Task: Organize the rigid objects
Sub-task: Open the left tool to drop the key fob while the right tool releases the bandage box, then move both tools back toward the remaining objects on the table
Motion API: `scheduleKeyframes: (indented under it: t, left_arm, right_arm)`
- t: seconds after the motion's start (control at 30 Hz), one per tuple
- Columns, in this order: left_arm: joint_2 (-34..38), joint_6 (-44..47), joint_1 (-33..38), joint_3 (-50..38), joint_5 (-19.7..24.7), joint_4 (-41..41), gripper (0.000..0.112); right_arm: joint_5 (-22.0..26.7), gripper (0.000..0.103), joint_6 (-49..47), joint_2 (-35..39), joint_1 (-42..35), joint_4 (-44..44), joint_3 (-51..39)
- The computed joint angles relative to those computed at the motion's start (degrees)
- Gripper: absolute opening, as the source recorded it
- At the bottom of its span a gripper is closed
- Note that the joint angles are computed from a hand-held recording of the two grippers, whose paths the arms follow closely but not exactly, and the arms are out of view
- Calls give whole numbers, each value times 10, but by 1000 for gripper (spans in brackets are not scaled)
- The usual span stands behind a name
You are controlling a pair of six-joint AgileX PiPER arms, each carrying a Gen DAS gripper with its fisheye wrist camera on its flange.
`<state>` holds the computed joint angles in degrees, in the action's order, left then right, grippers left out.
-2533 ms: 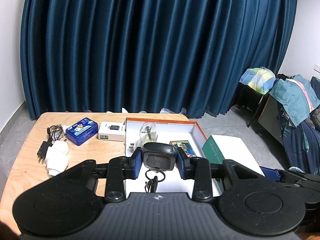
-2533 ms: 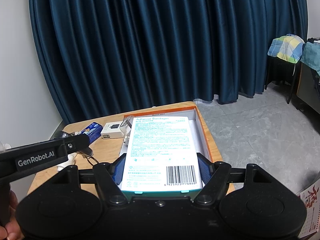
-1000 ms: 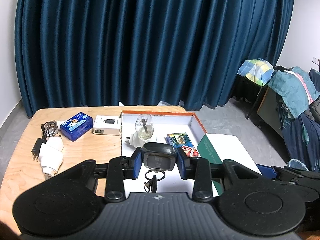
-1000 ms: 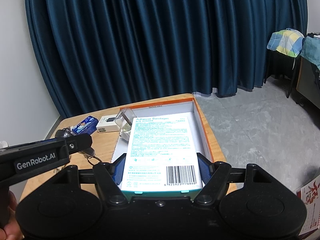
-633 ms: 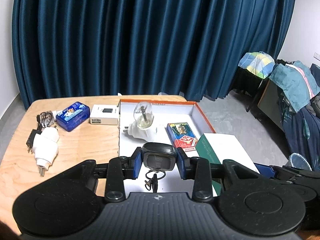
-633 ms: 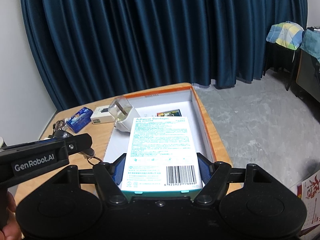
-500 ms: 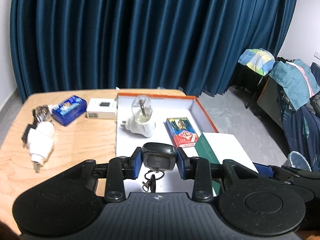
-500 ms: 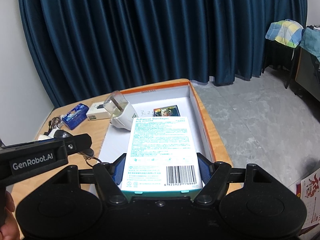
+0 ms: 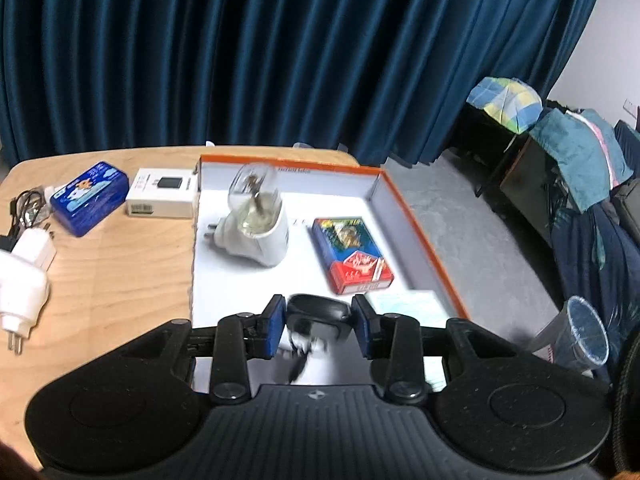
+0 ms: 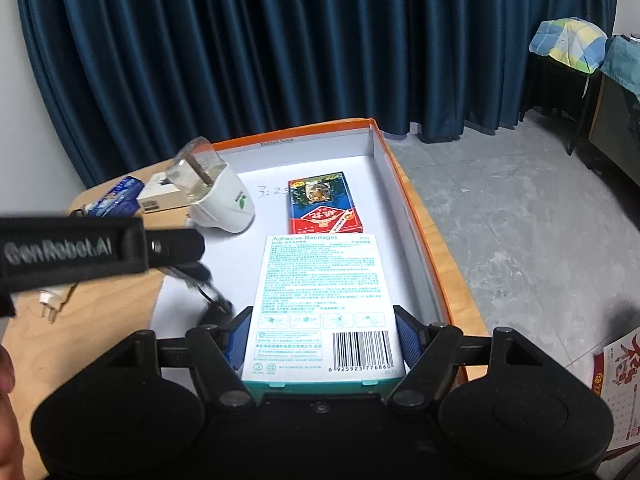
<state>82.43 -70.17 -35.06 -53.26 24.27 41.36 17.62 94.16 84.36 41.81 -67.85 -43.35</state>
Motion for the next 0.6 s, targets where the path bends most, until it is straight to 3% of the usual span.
scheduleKeyframes:
  t: [0.1,0.2,0.43,0.6]
  left_arm:
    - [-7,-18,-4,-3,3,21,59]
    - [-33,-29,-12,5,31,38,63]
    - [-132,-89,-49,56,171,95,81]
    - [-225,-97,-53,113,260,81,82]
  right_arm:
    - [0,86,13,-1,-2,-12,-3]
    - [36,86,22,-7,20,-30,-4]
    - [64,87,29,-46,69,-36,-2]
    - [59,88,-4,-42,116,-3,-29]
